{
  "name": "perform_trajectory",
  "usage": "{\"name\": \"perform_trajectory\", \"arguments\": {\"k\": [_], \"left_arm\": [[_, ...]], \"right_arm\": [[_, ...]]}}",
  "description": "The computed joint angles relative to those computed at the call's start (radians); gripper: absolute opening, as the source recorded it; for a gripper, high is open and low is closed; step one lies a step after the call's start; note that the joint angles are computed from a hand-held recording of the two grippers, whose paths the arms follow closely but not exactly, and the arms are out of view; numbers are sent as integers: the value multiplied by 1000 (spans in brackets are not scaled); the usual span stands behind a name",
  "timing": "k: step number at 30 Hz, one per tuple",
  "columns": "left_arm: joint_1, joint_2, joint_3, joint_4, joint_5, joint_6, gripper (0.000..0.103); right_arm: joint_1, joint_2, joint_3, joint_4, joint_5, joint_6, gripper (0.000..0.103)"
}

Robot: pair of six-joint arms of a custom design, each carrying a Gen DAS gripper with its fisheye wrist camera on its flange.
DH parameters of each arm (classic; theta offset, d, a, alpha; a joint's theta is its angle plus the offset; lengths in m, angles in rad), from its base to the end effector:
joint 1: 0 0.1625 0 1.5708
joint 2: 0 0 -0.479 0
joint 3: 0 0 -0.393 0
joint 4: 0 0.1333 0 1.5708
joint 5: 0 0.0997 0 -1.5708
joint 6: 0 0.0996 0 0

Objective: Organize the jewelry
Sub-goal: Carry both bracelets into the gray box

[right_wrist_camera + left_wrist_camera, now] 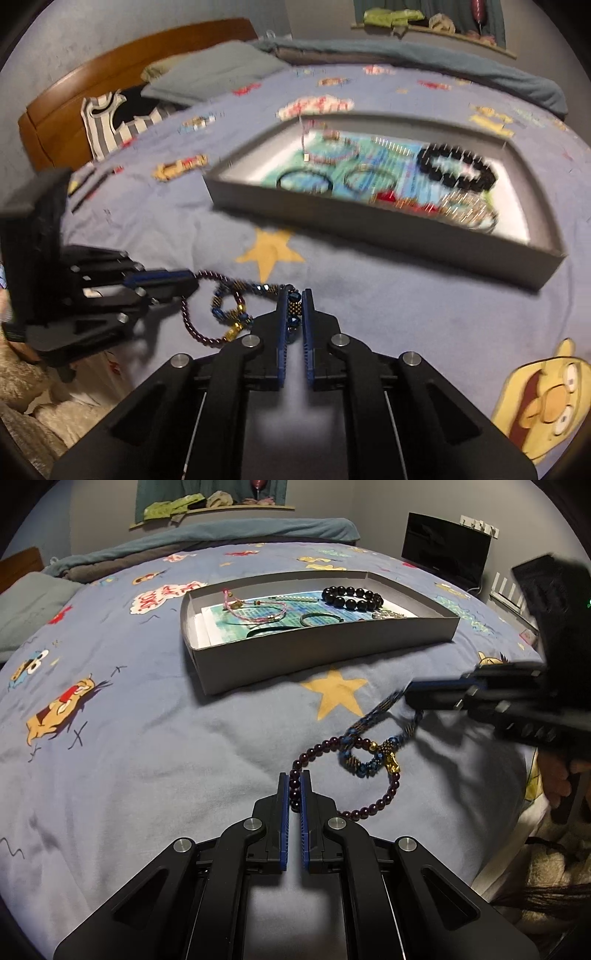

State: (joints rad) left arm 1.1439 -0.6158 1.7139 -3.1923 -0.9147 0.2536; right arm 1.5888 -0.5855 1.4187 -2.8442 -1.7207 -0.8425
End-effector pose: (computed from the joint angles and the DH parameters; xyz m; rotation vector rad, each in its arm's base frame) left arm -0.1114 -0.7137 0.0707 0.6048 2.3752 -0.7232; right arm 0.1327 -0.7934 0.0897 1.1208 -2.5546 0.4878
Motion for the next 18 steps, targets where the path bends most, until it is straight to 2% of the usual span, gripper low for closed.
{"name": "perform_trajectory", "arguments": {"k": [9,18], "left_arm": [[-3,-2,0,-5,-2,8,6],[-42,-28,2,-59,2,91,6]], "right_arm": [[-13,-52,26,-47,29,16,7],[-18,-94,32,-79,55,24,7]]}}
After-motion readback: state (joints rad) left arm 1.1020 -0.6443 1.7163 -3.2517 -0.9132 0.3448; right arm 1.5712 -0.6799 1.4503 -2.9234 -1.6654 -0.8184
